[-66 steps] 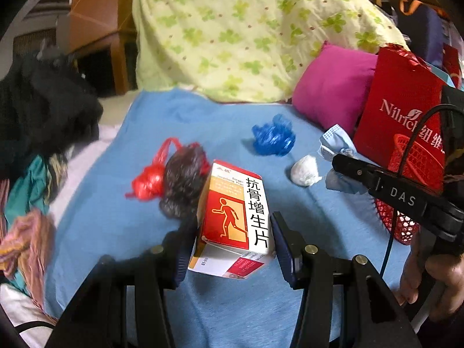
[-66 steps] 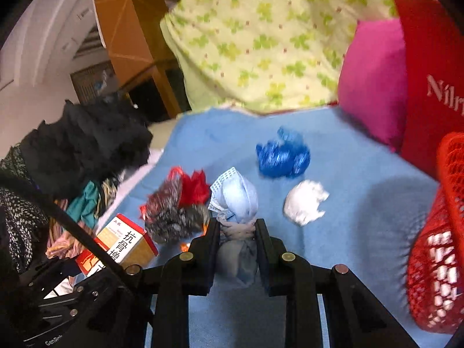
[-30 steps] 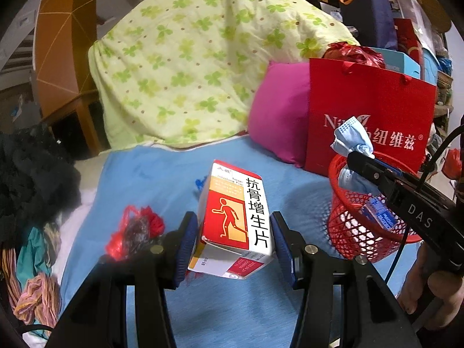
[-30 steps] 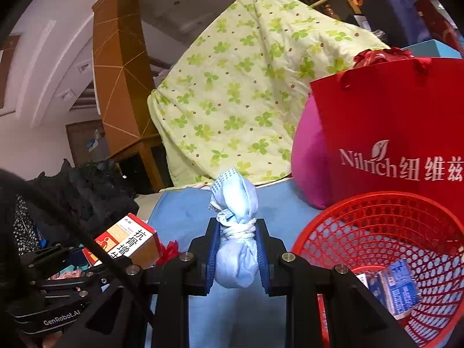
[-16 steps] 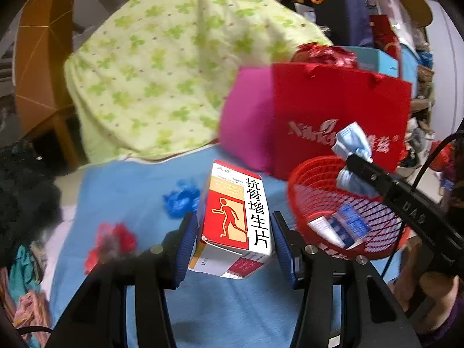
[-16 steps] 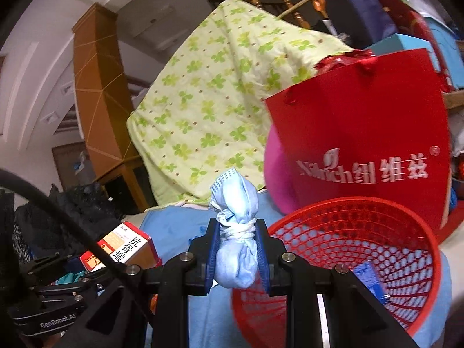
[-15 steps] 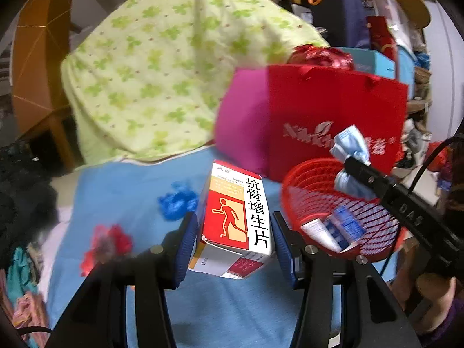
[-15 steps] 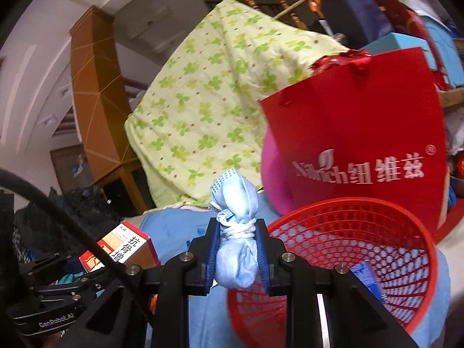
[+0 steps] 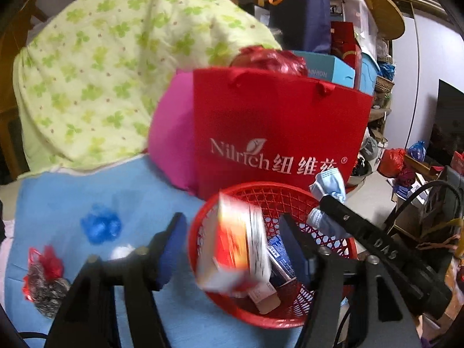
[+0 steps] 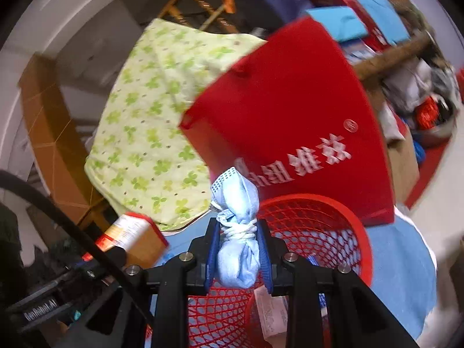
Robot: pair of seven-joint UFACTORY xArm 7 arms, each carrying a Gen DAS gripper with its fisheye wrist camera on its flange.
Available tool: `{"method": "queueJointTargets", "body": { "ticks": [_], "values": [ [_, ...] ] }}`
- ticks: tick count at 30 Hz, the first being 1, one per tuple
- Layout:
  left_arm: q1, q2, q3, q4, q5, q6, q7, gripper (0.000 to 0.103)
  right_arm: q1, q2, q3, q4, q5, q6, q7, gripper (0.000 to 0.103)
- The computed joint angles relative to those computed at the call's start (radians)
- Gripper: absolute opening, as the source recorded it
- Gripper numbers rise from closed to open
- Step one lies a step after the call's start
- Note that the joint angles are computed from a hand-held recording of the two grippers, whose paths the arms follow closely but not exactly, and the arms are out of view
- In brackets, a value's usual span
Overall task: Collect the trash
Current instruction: 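Carry the mask and medicine box to the red basket and drop them, then return both tools to the blanket over the remaining trash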
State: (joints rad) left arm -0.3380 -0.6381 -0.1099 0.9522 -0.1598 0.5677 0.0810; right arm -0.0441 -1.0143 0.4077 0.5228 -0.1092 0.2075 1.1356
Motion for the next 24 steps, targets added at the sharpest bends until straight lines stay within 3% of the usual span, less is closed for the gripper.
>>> {"method": "queueJointTargets", "body": {
  "ticks": [1,2,3,4,10,19,24],
  "values": [
    [0.001,0.003,-0.001,-0.001,-0.002,0.01,-0.006,0.069,0.004,0.001,-0.008,-0.004,0.008,-0.001,0.007,0.031],
    [-0.003,0.001,0.005,-0.005,-0.008,0.02,-0.007,0.069,0.002,0.0,-0.011,-0.005,0.014,0.005,0.015,0.044],
    [-0.006,-0.007,0.011,-0.015,-0.014,0.021,-0.006,0.069,-0.009,-0.009,-0.002,-0.006,0.018,0.012,0.031,0.075],
    [-0.007,-0.023,0.019,-0.032,-0.018,0.02,-0.001,0.07,-0.03,-0.024,0.014,-0.012,0.016,0.003,0.051,0.081],
    [0.037,-0.129,0.063,-0.119,0.003,0.064,0.031,0.07,-0.093,-0.01,0.099,0.052,-0.043,-0.034,0.043,0.081],
    [0.254,-0.307,0.164,-0.255,0.105,0.116,0.072,0.07,-0.229,0.052,0.329,0.222,-0.145,-0.207,-0.056,0.081],
    [0.357,-0.317,0.243,-0.289,0.125,0.095,0.106,0.07,-0.285,0.196,0.47,0.357,-0.147,-0.229,-0.123,0.082]
  ]
}}
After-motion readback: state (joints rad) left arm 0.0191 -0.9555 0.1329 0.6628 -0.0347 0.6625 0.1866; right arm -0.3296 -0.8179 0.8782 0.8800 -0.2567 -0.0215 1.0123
